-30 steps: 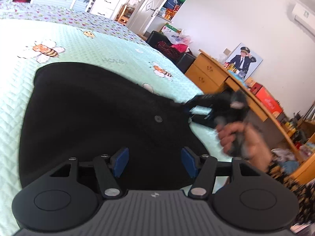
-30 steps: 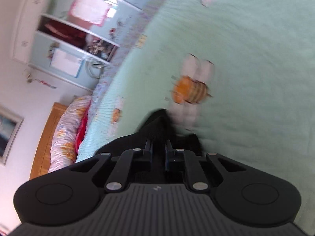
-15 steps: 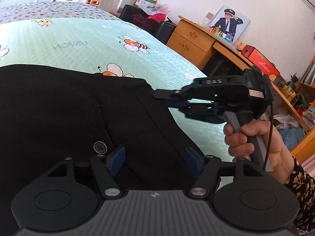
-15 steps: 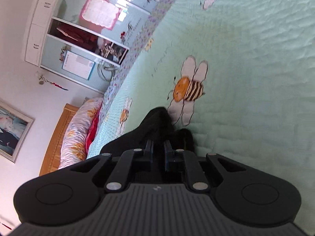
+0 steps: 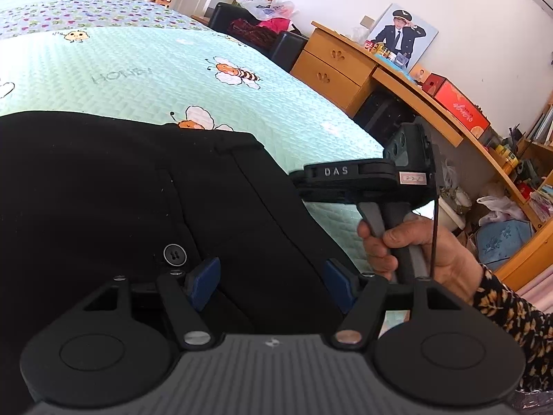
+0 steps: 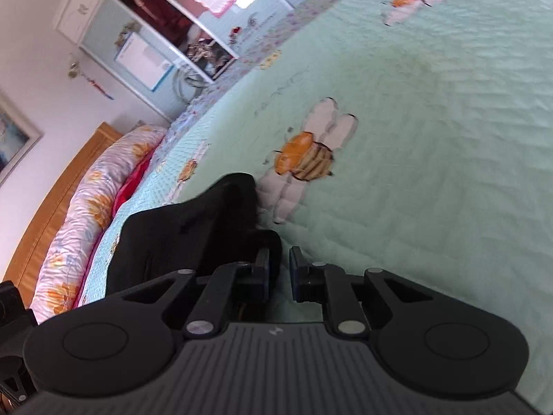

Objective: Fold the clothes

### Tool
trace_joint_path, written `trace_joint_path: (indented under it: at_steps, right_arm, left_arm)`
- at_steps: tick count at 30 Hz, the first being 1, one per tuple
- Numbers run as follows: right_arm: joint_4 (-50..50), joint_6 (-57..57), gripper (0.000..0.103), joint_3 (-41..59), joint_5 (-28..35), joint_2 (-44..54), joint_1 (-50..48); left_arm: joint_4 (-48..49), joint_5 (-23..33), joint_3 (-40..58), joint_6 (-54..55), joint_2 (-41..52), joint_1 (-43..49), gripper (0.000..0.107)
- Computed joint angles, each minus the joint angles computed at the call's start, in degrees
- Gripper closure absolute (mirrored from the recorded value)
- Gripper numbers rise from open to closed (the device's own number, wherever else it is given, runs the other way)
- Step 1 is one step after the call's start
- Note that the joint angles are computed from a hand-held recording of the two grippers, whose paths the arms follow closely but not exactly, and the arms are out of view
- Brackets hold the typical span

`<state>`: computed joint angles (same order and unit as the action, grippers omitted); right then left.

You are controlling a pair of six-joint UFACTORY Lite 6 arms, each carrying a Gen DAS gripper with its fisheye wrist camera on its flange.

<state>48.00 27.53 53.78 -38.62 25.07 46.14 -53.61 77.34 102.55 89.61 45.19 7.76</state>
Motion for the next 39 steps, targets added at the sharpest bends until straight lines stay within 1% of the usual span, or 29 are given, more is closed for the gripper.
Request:
trace_joint_path:
  at_steps: [1, 2, 5, 7, 8, 10, 11, 12, 13, 16, 19, 20, 21, 22, 23, 24, 25, 26, 27, 28, 31, 34, 35, 36, 37, 38, 39]
  right_arm:
    - [-0.6, -0.8, 0.077, 0.5, 0.6, 0.0, -0.5]
    - [0.3, -3.0, 0.078, 1.5, 1.5, 0.6, -0.9]
    - [-2.4, -3.0, 0.078, 2.2, 0.4, 2.2, -2.1]
    - [-5.7, 1.9, 0.081, 0.1, -2.0, 1.6, -2.2]
    - [-6.3, 2.7, 0.09, -0.4, -3.8, 1.5, -1.8]
    - [-2.3, -0.8, 0.091, 0.2, -4.8, 0.7, 0.0]
    - [-1.9, -0.3, 0.096, 0.2, -6.3, 0.3, 0.3]
    - [-1.7, -0.1, 0.097, 0.1, -8.0, -0.5, 0.8]
    - [-0.9, -2.3, 0.097, 0.9, -8.7, -1.5, 1.3]
    - [-1.9, -6.2, 0.097, 4.7, -9.3, -2.9, 0.6]
    - [-9.7, -0.6, 0.097, 9.1, -8.3, -0.6, -4.3]
    - [-12.5, 3.3, 0.097, 10.5, -6.6, 1.2, -6.3]
    - [-13.0, 4.9, 0.097, 12.7, -4.4, 3.1, -7.7]
    - [-11.1, 4.1, 0.097, 14.9, 0.1, 5.4, -9.0]
    - [-10.0, 4.3, 0.096, 16.1, 2.7, 8.0, -9.8]
    - [-9.6, 6.9, 0.091, 14.9, 3.0, 8.1, -10.0]
    - [-11.5, 12.0, 0.086, 12.9, 1.8, 8.5, -10.4]
    - [-13.0, 16.4, 0.076, 11.1, 0.8, 8.8, -10.7]
    - [-12.1, 18.4, 0.076, 7.6, -2.7, 7.0, -9.6]
    - [-9.5, 18.0, 0.076, 4.1, -5.8, 4.7, -7.8]
    - [3.0, 14.1, 0.076, -4.4, -13.0, -2.8, 0.0]
    - [16.3, 7.2, 0.072, -6.9, -16.9, -7.4, 10.6]
    - [21.1, 4.6, 0.069, -5.8, -18.3, -7.3, 14.5]
    - [25.6, 2.0, 0.062, -4.3, -19.9, -6.8, 18.3]
    - [29.3, -0.3, 0.059, -2.1, -21.5, -5.5, 21.5]
    - [33.2, -2.8, 0.051, 1.2, -23.0, -3.3, 24.4]
    - [37.5, -6.5, 0.046, 4.9, -23.7, -1.4, 26.2]
  left_arm:
    - [0.0, 0.2, 0.1, 0.0, 0.1, 0.1, 0.038]
    - [0.1, 0.3, 0.2, 0.0, 0.2, 0.2, 0.038]
    - [-0.1, 0.4, 0.3, 0.1, 0.4, 0.2, 0.038]
    - [-0.1, 0.4, -0.3, 0.5, -0.1, 0.2, 0.038]
    - [-0.1, 0.1, -1.1, 1.2, -0.7, 0.2, 0.038]
    - [0.0, -1.0, -3.6, 3.7, -2.7, 0.2, 0.038]
    - [0.3, -1.4, -4.7, 4.6, -3.8, 0.2, 0.038]
    - [0.5, -1.8, -5.7, 5.5, -5.0, 0.1, 0.038]
    - [0.8, -2.0, -6.5, 6.4, -6.2, 0.1, 0.038]
    - [0.8, -2.0, -8.7, 9.7, -9.6, 0.1, 0.038]
    - [1.6, -3.7, -9.3, 11.4, -11.0, -0.6, 0.038]
    - [2.1, -4.7, -9.1, 11.6, -10.7, -1.0, 0.037]
    - [2.5, -5.6, -8.6, 11.4, -10.1, -1.4, 0.037]
    - [2.8, -5.4, -6.5, 9.8, -7.7, -1.6, 0.037]
    - [2.9, -4.9, -4.2, 8.0, -5.1, -1.7, 0.037]
    - [2.6, -3.1, -1.1, 5.7, -2.2, -1.4, 0.037]
    - [2.2, -1.1, 1.9, 3.3, 0.1, -0.9, 0.037]
    - [1.8, 0.8, 4.7, 1.1, 2.3, -0.5, 0.037]
    - [1.4, 2.1, 6.2, -0.2, 3.4, 0.1, 0.037]
    - [0.9, 2.8, 6.6, -0.7, 3.8, 0.8, 0.037]
    - [-2.2, 4.5, 3.3, 0.5, 1.7, 4.8, 0.038]
    - [-7.6, 7.9, -1.0, 1.6, -1.6, 12.2, 0.038]
    - [-9.4, 8.7, -2.9, 1.8, -3.2, 15.2, 0.038]
    - [-10.9, 9.1, -3.9, 2.0, -4.0, 18.1, 0.037]
    - [-12.1, 8.9, -4.7, 2.1, -4.6, 21.0, 0.037]
    - [-12.8, 8.6, -5.0, 2.0, -4.8, 23.6, 0.037]
    - [-12.8, 8.0, -4.3, 1.5, -4.3, 25.7, 0.037]
